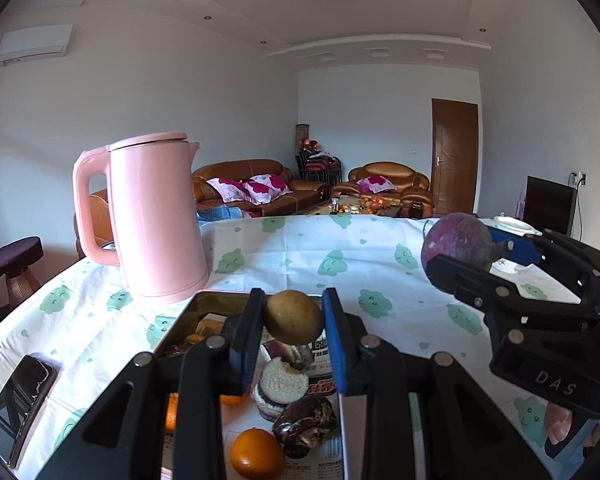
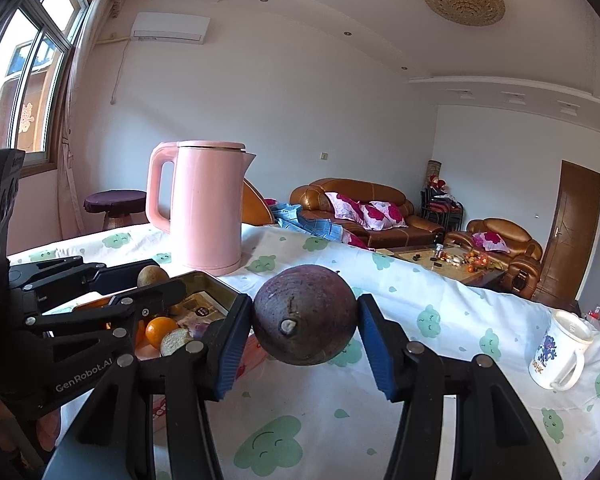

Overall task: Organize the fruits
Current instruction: 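Lift the purple and yellow fruits and carry both over the tin box, then lower the purple and yellow fruits into the tin box and open both tools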

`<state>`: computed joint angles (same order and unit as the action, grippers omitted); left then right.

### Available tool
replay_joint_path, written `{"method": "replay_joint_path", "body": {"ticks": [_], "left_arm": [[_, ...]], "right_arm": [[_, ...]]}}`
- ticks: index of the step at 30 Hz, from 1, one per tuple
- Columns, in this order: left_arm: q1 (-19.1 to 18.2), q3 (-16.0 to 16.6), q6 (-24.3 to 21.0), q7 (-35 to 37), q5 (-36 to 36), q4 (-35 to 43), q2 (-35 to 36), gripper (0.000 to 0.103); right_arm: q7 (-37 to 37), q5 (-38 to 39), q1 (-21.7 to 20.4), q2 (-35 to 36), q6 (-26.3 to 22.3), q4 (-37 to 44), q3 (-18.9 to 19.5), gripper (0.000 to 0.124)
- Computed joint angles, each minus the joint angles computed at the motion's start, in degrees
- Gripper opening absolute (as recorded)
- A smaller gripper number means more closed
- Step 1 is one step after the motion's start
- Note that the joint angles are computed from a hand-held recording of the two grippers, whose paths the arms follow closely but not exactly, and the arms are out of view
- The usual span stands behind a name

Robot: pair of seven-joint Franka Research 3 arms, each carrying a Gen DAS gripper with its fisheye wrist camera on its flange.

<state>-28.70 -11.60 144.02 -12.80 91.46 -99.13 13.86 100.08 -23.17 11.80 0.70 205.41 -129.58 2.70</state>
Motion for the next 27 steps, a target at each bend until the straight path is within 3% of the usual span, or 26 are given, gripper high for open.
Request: {"method": "replay_joint_path", "body": {"ticks": [27], "left_arm": [[6.8, -1.7, -0.6, -1.5, -5.3, -9.8, -7.7, 0.031]], "right_arm": [[7.8, -12.8, -1.5, 3.9, -4.3, 7.0, 5.6, 0.055]]}}
